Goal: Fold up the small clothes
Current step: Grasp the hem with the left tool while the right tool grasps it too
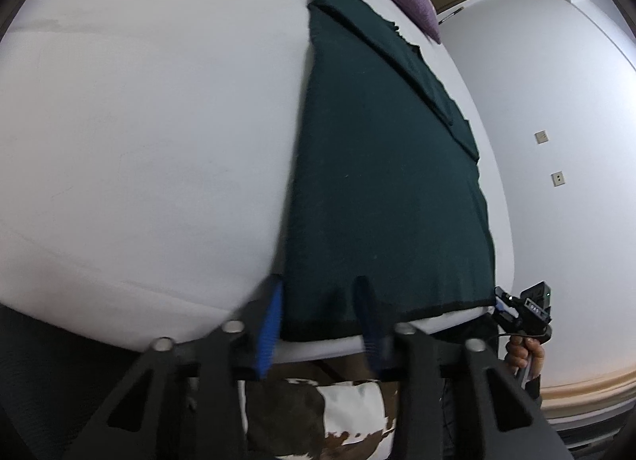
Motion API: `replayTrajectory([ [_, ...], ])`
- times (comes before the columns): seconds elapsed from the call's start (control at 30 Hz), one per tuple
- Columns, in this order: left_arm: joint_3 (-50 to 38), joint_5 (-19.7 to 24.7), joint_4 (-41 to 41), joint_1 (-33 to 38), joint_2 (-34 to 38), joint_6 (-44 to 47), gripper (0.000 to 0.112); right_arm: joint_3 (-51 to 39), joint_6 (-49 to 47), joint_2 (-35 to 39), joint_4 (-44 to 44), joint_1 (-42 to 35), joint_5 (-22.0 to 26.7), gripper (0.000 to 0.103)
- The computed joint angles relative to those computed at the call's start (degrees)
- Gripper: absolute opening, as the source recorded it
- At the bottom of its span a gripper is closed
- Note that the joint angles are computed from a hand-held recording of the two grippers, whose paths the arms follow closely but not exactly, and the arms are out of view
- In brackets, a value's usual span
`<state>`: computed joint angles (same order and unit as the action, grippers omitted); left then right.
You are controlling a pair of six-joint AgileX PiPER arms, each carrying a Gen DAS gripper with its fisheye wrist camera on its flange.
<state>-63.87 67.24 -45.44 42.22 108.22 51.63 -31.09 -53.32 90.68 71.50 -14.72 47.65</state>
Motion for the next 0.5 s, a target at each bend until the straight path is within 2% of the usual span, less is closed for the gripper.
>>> replayTrajectory([
  [0.07, 0.10, 0.14, 0.53, 0.30, 0.01, 0.12, 0.026, 0.07, 0.21, -0.05, -0.25, 0.00, -0.26, 0.021],
  [0.33, 1.15, -1.00, 0.12, 0.03, -0.63, 0.13, 0.024, 0.58, -0.52, -0.03, -0.44, -0.26, -0.65, 0.009],
  [0.37, 1.52, -1.64, 0.17, -0.18, -1.03, 0.01, 0.019, 0.56, -0.62, -0.03, -0.42, -0.14, -0.74, 0.008],
  [0.4, 1.59, -2.10, 0.58, -0.40, -1.15, -0.27, 0.007, 0.65, -0.78, -0.10, -0.45, -0.19, -0.83, 0.008],
  [0.5, 2.58, -3.08, 0.08, -0.71, -1.81, -0.16, 0.007, 0.69, -1.26, 0.01, -0.27, -0.51, -0.83, 0.008],
])
